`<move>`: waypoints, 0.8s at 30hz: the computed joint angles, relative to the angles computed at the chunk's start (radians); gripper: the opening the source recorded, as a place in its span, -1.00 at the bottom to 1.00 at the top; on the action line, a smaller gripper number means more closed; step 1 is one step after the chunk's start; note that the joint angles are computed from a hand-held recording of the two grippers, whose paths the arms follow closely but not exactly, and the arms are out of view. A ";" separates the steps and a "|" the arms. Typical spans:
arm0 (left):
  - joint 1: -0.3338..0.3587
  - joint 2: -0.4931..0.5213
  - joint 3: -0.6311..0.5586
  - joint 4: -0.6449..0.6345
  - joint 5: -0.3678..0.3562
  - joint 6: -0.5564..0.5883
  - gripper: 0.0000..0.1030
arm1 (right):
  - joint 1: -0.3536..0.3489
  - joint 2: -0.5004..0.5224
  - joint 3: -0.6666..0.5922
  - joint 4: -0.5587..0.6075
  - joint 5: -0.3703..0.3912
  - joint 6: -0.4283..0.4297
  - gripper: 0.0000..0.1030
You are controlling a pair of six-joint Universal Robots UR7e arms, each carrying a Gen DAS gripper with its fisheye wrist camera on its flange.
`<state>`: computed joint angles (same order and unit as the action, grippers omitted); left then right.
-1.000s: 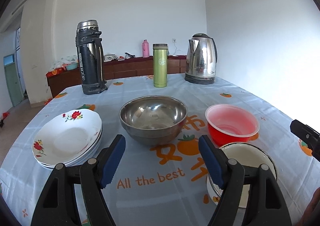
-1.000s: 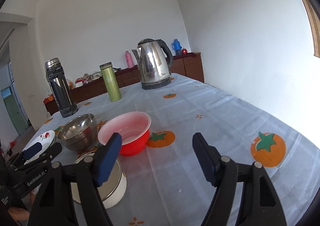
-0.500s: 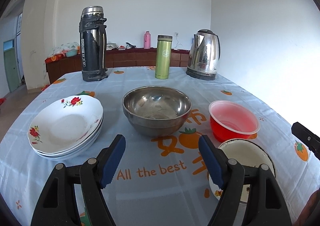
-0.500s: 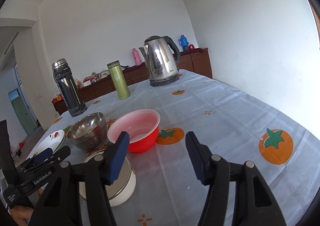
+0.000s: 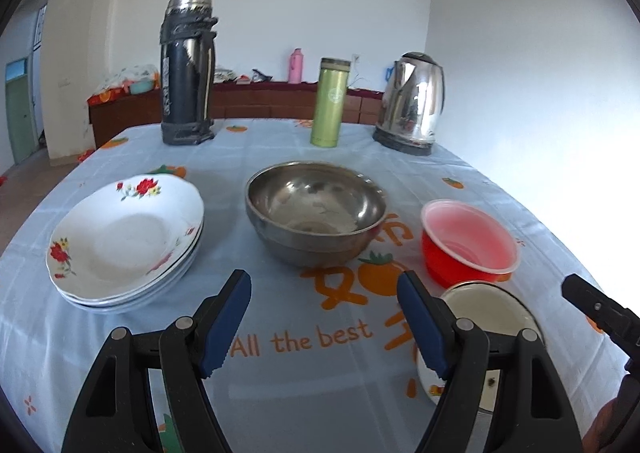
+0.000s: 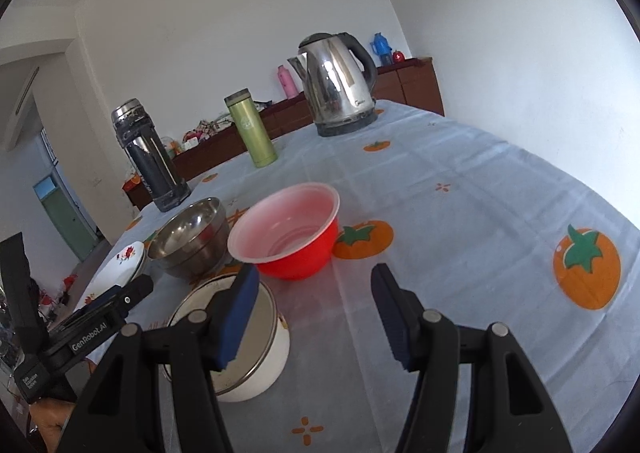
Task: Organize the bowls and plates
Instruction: 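Close the left tool on the pink bowl rim while the right tool also closes on it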
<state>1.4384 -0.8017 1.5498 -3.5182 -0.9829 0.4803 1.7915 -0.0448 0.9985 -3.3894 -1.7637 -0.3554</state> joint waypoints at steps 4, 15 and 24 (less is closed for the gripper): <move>-0.018 0.018 -0.021 -0.038 -0.004 0.084 0.50 | 0.002 -0.002 0.003 -0.019 0.016 -0.007 0.14; -0.040 0.117 -0.303 0.387 -0.010 0.002 0.37 | 0.008 0.115 -0.353 0.305 -0.049 -0.022 -0.08; -0.036 0.203 -0.450 0.588 0.034 -0.074 0.04 | -0.012 0.218 -0.596 0.548 -0.052 0.034 -0.33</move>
<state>1.4022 -0.5991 1.0995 -2.9301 -0.9492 0.4064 1.7791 0.1734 0.4022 -2.8410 -1.8154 -0.3213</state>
